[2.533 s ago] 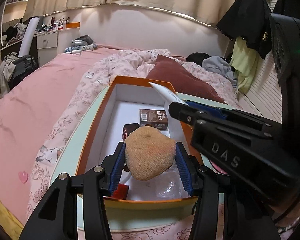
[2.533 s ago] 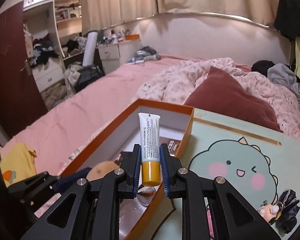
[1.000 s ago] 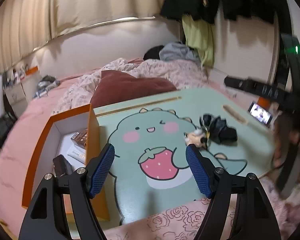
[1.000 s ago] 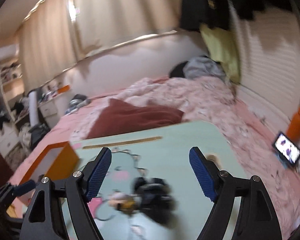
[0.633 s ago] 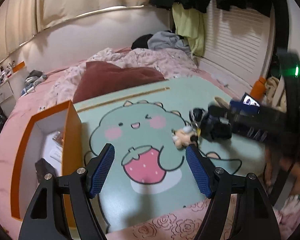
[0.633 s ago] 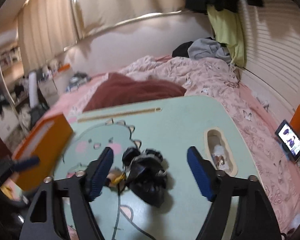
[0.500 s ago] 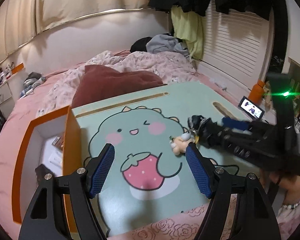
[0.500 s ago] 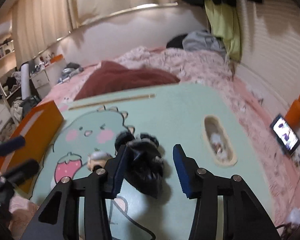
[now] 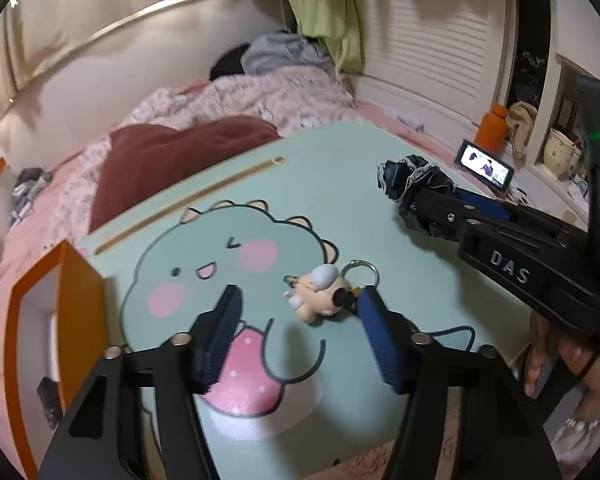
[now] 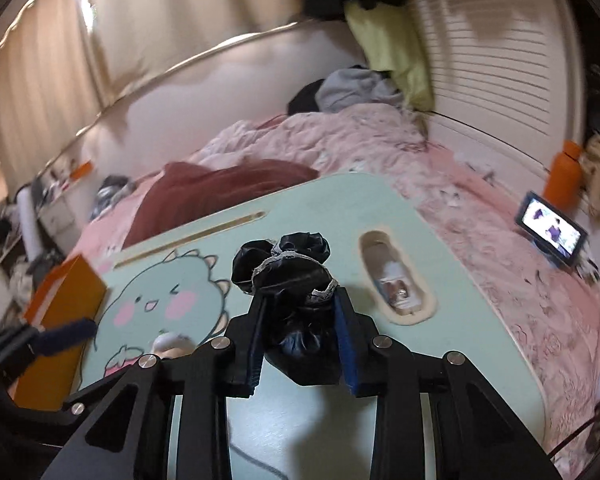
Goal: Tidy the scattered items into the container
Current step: 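Grasp the white mouse figurine with the left gripper while the right gripper holds the bundle, then carry the figurine and black bundle into the box and release them with both grippers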
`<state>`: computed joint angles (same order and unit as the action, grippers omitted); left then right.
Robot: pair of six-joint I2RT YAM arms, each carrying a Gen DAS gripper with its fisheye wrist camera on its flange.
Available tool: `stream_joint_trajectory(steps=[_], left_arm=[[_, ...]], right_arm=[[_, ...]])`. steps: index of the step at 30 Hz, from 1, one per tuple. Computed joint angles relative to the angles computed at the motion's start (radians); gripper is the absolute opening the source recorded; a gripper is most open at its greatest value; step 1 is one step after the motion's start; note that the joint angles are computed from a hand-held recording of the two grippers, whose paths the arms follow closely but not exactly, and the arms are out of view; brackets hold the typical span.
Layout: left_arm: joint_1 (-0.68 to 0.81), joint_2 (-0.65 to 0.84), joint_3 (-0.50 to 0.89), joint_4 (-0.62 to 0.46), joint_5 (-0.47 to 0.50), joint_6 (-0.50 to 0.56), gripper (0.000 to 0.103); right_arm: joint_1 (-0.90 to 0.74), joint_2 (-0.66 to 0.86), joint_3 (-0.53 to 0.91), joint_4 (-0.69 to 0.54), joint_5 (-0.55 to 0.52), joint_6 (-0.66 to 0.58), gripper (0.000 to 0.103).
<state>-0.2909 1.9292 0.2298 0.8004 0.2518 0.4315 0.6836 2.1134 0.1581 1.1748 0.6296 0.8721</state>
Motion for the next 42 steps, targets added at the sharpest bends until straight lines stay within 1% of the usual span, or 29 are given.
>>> stream_joint_trajectory(steps=[1, 4, 7, 8, 9, 12, 15, 19, 20, 22, 23, 25, 26, 28, 30, 33, 35, 37, 40, 42], left_arm=[[-0.013, 0.010, 0.020, -0.019, -0.007, -0.007, 0.058], [-0.050, 0.042, 0.095, -0.121, -0.003, -0.011, 0.058], [-0.090, 0.108, 0.148, -0.139, -0.048, -0.018, 0.058], [-0.091, 0.134, 0.173, -0.157, -0.055, -0.022, 0.054], [-0.078, 0.151, 0.187, -0.166, -0.028, -0.024, 0.046], [-0.010, 0.161, 0.206, -0.214, 0.080, -0.006, 0.045], [0.036, 0.156, 0.186, -0.198, 0.133, -0.003, 0.045], [0.109, 0.091, 0.068, -0.046, 0.183, -0.025, 0.045], [0.145, 0.052, 0.026, -0.010, 0.208, -0.026, 0.045], [0.236, -0.038, -0.034, 0.001, 0.281, -0.010, 0.045], [0.298, -0.096, -0.060, -0.022, 0.330, 0.008, 0.045], [0.415, -0.190, -0.086, -0.091, 0.400, 0.058, 0.045], [0.479, -0.233, -0.092, -0.134, 0.427, 0.091, 0.045], [0.599, -0.268, -0.094, -0.174, 0.457, 0.138, 0.045], [0.706, -0.262, -0.061, -0.240, 0.475, 0.179, 0.045], [0.850, -0.188, -0.012, -0.247, 0.494, 0.215, 0.045], [0.927, -0.151, 0.028, -0.287, 0.517, 0.253, 0.045], [0.991, -0.121, 0.067, -0.318, 0.545, 0.268, 0.045], [1.037, -0.078, 0.084, -0.268, 0.547, 0.247, 0.045], [1.060, -0.055, 0.100, -0.259, 0.551, 0.246, 0.045]], right_arm=[[-0.006, 0.005, -0.005, 0.013, -0.007, 0.003, 0.031], [-0.009, 0.000, -0.013, 0.025, -0.011, 0.000, 0.031], [-0.022, 0.001, -0.013, 0.038, -0.021, -0.017, 0.031], [-0.020, 0.002, -0.012, 0.041, -0.016, -0.019, 0.031], [-0.010, 0.000, -0.008, 0.033, -0.005, -0.014, 0.031], [0.005, -0.007, -0.002, 0.014, 0.014, -0.016, 0.031], [0.014, -0.013, 0.004, 0.001, 0.022, -0.021, 0.031], [0.031, -0.023, 0.013, -0.023, 0.038, -0.028, 0.031], [0.036, -0.026, 0.015, -0.030, 0.042, -0.032, 0.031], [0.054, -0.037, 0.022, -0.049, 0.057, -0.039, 0.031], [0.064, -0.043, 0.027, -0.060, 0.065, -0.043, 0.031], [0.087, -0.060, 0.038, -0.090, 0.084, -0.055, 0.031], [0.103, -0.070, 0.046, -0.111, 0.099, -0.059, 0.031], [0.141, -0.099, 0.070, -0.179, 0.130, -0.072, 0.031], [0.173, -0.128, 0.104, -0.254, 0.145, -0.088, 0.031], [0.211, -0.176, 0.165, -0.346, 0.112, -0.126, 0.031], [0.235, -0.196, 0.207, -0.386, 0.089, -0.154, 0.031], [0.266, -0.212, 0.282, -0.464, 0.073, -0.194, 0.031], [0.306, -0.197, 0.431, -0.572, 0.032, -0.280, 0.031], [0.332, -0.164, 0.516, -0.611, 0.026, -0.333, 0.031]])
